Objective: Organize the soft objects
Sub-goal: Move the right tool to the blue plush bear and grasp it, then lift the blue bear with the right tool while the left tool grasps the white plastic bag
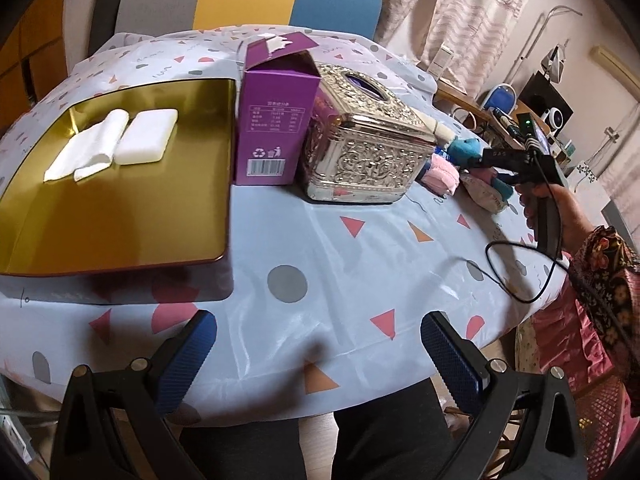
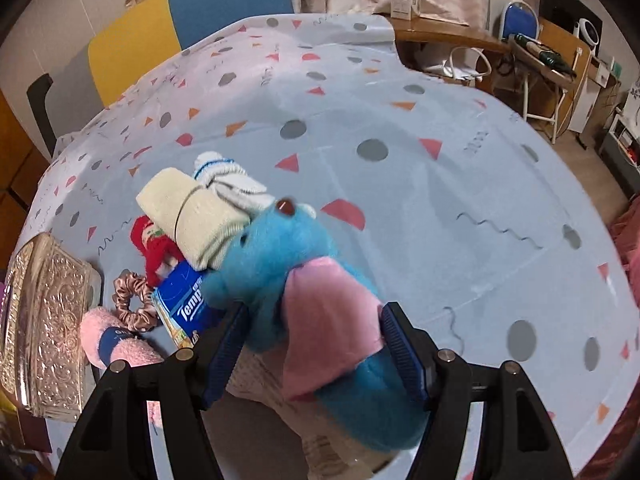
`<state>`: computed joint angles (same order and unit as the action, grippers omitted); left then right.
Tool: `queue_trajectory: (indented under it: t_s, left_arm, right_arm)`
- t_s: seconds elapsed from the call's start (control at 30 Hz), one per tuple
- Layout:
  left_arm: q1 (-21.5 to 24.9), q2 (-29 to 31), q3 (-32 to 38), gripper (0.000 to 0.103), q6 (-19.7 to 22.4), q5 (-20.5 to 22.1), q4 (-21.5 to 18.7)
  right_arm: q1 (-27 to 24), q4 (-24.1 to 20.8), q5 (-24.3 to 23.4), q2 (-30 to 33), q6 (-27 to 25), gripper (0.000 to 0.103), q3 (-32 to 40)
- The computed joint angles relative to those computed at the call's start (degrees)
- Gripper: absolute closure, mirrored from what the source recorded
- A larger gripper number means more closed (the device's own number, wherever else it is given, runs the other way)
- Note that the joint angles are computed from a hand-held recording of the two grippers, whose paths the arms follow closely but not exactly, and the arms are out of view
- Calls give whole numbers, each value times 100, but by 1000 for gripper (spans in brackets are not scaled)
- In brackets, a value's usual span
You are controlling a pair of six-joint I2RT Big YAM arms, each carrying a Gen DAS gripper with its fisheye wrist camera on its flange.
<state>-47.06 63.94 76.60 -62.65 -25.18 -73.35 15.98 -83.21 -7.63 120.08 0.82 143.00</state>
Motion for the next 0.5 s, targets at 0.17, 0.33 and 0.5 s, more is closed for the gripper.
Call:
queue_trajectory:
  t_s: [0.17, 0.33, 0.5]
  left_arm:
    - [38, 149, 124, 0, 137, 70, 102]
    - [38, 438, 449, 0, 482, 9, 225]
    - [55, 882, 934, 0, 922, 73, 429]
  right_arm:
    - [44, 441, 300, -418, -319, 73, -780]
    - [-96, 1578, 198, -1387, -46, 75, -2215]
    - [-343, 2572, 409, -2301, 524, 75, -3574]
